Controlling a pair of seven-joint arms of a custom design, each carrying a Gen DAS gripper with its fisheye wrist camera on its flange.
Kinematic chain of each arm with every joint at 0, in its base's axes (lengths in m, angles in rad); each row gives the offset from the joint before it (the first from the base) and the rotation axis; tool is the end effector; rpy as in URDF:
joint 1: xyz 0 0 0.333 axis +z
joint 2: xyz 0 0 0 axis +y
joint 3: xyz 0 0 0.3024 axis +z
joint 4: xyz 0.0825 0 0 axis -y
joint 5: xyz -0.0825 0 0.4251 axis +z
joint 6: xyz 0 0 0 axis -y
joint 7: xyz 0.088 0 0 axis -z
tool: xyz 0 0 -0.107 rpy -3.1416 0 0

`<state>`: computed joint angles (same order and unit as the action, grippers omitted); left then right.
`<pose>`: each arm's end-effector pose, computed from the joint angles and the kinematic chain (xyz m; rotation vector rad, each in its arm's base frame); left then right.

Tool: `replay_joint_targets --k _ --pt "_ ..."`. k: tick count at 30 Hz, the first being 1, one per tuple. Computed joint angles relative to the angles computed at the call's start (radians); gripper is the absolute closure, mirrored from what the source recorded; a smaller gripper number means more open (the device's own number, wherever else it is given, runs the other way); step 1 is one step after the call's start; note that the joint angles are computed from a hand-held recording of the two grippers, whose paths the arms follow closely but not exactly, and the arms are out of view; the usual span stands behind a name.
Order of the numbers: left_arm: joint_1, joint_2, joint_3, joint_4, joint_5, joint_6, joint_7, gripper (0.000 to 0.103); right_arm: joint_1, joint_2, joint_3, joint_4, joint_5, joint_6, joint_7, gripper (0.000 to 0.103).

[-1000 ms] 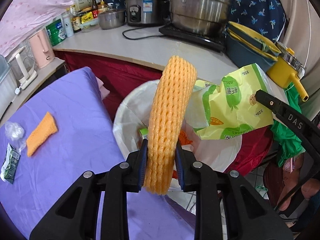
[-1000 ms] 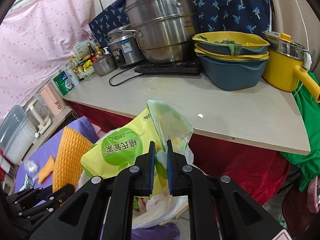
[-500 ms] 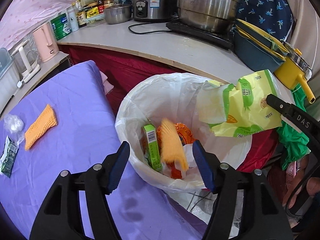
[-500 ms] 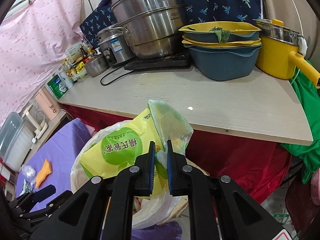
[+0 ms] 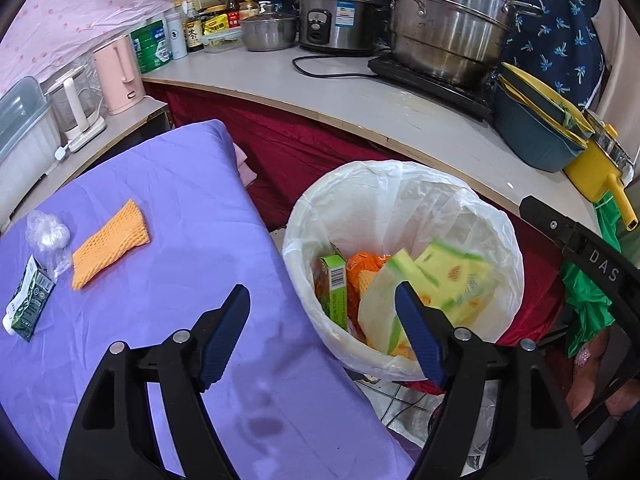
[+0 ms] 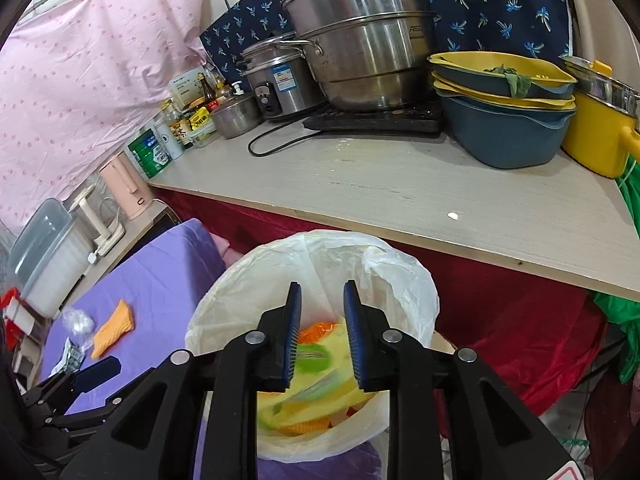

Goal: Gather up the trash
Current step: 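Open both grippers to drop the net and snack bag into the bin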

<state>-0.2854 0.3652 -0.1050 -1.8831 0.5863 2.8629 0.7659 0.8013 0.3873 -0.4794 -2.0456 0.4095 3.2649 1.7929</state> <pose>0.6339 -0.2884 0.3424 -1.7932 1.9460 -0.7348 0.6359 0.1910 0.3340 -1.4512 1.8076 -0.5602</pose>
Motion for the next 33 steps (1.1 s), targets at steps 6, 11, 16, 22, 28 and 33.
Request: replay_joint_targets --k 6,11,16,22,28,33 --pt "0.008 -0.030 0.008 -0.036 0.004 0.019 -0.019 0.031 0.097 -0.009 -0.086 -0.007 0.014 0.000 0.002 0.073" --pt "0.016 -0.061 0.015 -0.072 0.023 0.034 -0.041 0.031 0.154 -0.010 -0.130 -0.005 0.000 -0.011 0.010 0.071" --pt "0.028 -0.093 0.024 -0.107 0.051 0.044 -0.074 0.031 0.180 -0.007 -0.136 0.005 -0.025 -0.018 0.028 0.069" --pt "0.053 -0.139 0.035 -0.158 0.096 0.056 -0.129 0.031 0.201 0.006 -0.129 0.026 -0.062 -0.030 0.054 0.065" --pt "0.087 -0.186 0.042 -0.212 0.154 0.061 -0.191 0.027 0.203 0.027 -0.099 0.059 -0.112 -0.048 0.096 0.061" --pt "0.127 -0.232 0.047 -0.269 0.210 0.073 -0.249 0.027 0.171 0.046 -0.038 0.096 -0.160 -0.061 0.132 0.061"
